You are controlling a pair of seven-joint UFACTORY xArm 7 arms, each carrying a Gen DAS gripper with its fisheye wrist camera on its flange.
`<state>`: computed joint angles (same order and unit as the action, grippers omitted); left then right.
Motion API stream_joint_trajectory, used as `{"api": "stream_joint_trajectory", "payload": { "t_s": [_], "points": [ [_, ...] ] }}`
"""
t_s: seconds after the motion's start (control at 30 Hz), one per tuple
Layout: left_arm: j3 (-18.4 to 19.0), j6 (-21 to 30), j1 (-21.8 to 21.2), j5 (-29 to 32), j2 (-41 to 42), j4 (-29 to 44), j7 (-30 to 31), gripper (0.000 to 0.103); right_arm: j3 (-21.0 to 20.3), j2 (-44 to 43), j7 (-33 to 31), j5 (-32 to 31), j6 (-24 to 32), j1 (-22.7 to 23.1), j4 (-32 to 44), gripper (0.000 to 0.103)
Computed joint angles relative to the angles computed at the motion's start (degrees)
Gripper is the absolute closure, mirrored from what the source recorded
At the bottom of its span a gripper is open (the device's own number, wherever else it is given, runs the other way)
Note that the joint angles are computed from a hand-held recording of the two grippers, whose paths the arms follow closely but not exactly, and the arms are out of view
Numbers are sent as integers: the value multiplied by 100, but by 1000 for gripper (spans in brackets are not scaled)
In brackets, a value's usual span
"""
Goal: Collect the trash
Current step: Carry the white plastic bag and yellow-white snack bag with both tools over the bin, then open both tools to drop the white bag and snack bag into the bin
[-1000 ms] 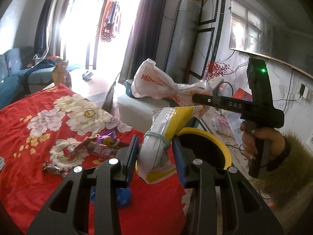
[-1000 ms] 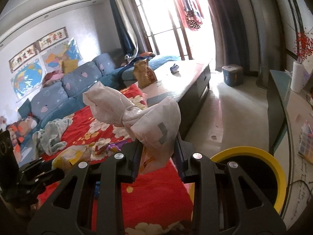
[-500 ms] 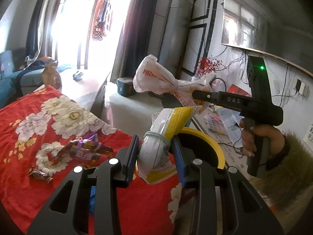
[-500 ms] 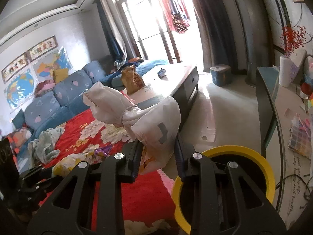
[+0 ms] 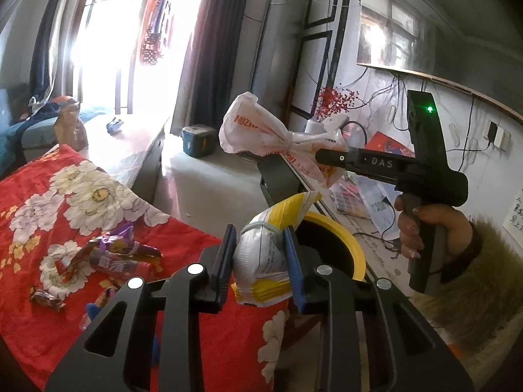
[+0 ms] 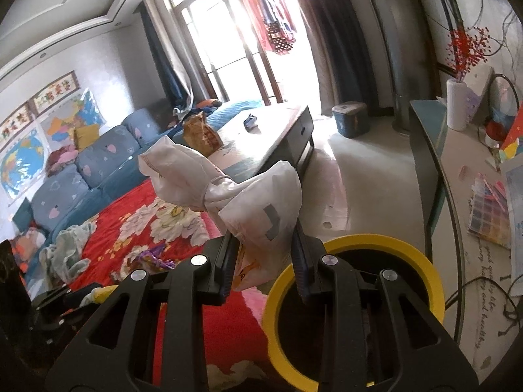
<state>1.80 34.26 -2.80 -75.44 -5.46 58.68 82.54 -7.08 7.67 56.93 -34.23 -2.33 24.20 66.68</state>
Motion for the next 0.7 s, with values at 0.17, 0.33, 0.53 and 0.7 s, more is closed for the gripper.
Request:
{"api": "stream_joint_trajectory", "payload": {
  "t_s": [0.17, 0.33, 0.53, 0.7],
  "points": [
    [-69, -37, -61, 1, 71, 53, -28, 75, -146, -54, 291, -244, -3, 41, -70, 79],
    [-184, -131, -152, -26, 199, 151, 15, 75, -231, -98, 918, -843, 122, 7, -77, 79],
    [-314, -207, -254, 7, 337, 199, 34, 75, 60, -163, 1197, -1048, 222, -408, -182, 79],
    [-397, -242, -316, 74, 450, 247, -44, 75, 257, -193, 1212, -978, 265, -686, -282, 79]
  ]
}}
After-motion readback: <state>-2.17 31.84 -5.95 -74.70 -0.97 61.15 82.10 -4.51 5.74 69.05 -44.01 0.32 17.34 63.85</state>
